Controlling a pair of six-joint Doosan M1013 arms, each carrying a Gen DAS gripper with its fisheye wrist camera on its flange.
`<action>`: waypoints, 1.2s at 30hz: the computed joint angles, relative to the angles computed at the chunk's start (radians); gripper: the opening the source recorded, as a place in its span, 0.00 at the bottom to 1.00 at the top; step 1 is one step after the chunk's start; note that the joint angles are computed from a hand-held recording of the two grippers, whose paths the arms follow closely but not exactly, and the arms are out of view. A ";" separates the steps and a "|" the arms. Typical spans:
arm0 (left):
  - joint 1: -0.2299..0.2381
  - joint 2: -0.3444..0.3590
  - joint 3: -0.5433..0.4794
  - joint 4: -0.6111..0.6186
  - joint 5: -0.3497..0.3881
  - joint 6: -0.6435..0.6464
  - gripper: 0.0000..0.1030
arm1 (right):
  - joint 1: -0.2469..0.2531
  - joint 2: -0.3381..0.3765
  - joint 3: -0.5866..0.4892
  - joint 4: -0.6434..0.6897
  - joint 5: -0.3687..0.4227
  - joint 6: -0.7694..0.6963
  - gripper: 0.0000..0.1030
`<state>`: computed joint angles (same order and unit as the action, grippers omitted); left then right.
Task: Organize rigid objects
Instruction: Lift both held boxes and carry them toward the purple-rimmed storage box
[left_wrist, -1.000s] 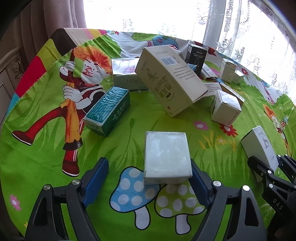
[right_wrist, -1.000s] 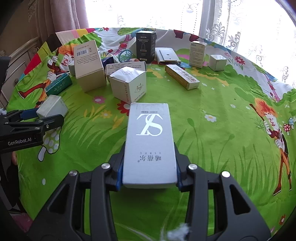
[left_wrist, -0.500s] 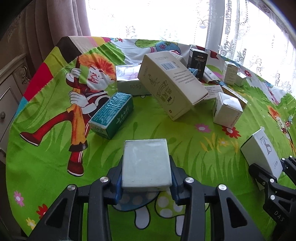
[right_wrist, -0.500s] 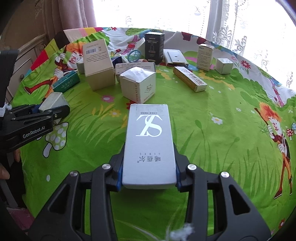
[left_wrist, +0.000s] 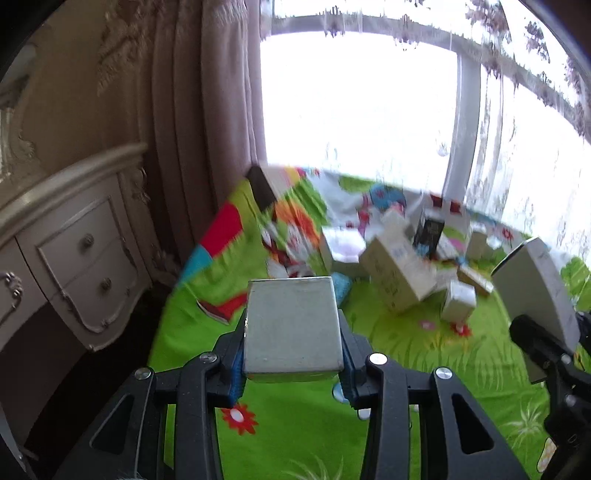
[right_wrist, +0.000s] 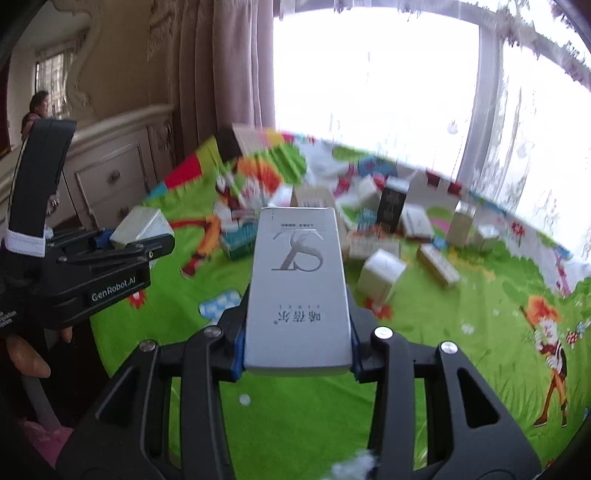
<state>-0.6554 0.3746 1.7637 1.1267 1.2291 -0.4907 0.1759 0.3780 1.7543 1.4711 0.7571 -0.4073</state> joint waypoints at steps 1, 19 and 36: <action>-0.025 -0.005 0.002 0.069 0.073 -0.033 0.40 | -0.010 -0.021 0.030 0.131 0.024 -0.110 0.44; -0.128 0.027 -0.091 0.507 0.276 0.031 0.40 | -0.104 -0.132 0.163 0.967 0.080 -0.686 0.44; -0.170 0.171 -0.314 0.680 -0.107 0.171 0.40 | -0.264 -0.172 0.197 1.184 -0.003 -0.873 0.44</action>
